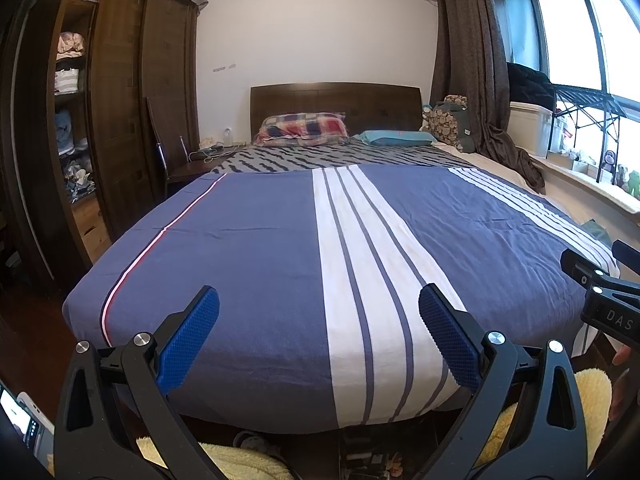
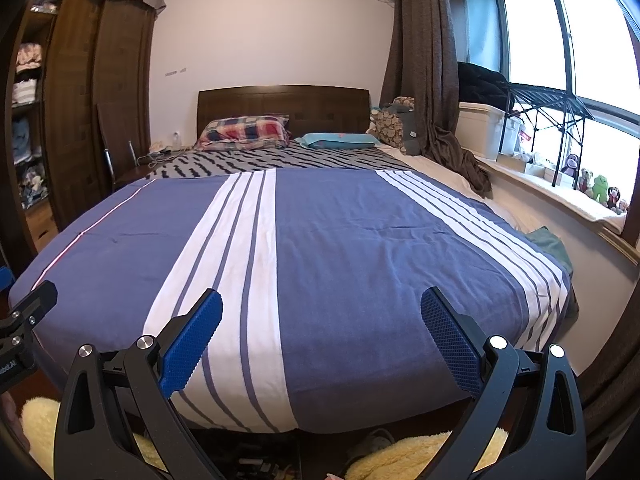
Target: Collect trash
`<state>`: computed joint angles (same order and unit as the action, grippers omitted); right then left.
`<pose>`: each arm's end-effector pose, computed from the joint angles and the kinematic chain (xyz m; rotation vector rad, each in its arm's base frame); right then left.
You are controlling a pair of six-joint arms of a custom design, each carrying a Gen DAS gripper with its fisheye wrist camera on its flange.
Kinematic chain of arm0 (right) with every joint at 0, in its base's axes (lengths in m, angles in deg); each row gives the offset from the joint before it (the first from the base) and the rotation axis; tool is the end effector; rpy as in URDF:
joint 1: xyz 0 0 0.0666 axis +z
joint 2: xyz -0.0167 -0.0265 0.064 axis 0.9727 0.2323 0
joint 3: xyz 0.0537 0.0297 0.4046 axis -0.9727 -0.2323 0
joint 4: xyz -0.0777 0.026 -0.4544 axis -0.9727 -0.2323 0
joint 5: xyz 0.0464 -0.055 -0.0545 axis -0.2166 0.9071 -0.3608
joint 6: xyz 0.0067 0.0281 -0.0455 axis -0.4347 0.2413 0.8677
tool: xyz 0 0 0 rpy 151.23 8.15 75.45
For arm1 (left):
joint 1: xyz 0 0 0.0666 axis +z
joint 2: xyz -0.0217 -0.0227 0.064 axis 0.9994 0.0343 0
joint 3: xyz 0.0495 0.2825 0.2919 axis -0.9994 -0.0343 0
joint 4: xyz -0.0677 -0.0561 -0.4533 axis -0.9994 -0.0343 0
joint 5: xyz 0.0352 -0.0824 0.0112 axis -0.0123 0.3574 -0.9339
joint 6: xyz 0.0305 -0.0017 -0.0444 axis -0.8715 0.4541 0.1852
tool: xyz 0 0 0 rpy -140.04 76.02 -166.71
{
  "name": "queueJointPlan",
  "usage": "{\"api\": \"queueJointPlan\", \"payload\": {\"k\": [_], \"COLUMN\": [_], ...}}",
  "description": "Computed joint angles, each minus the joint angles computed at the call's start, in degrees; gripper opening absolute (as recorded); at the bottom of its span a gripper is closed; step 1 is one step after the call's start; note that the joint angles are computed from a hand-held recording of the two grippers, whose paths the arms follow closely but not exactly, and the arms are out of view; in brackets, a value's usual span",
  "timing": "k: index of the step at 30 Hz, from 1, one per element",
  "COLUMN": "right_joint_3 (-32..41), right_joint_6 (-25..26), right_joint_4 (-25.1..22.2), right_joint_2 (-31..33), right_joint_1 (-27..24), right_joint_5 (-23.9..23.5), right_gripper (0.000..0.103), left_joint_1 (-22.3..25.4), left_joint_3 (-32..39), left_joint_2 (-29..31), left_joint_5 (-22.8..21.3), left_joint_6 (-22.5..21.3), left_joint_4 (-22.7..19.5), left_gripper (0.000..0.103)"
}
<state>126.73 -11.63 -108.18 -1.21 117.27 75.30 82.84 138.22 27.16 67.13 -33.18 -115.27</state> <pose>0.3557 0.2675 0.7080 0.3955 2.0062 -0.2744 0.4058 -0.0426 0.6849 0.2871 1.9870 -0.1375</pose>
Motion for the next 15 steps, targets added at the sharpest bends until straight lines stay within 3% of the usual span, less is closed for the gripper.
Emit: {"api": "queueJointPlan", "payload": {"k": [15], "right_joint_3": [0.06], "right_joint_6": [-0.71], "right_joint_4": [-0.11], "right_joint_2": [0.19], "right_joint_1": [0.18], "right_joint_5": [0.02], "right_gripper": [0.100], "left_joint_1": [-0.14], "left_joint_3": [-0.41], "left_joint_2": [-0.25], "left_joint_5": [0.01], "left_joint_6": [0.25], "left_joint_4": [0.43], "left_gripper": [0.095]}}
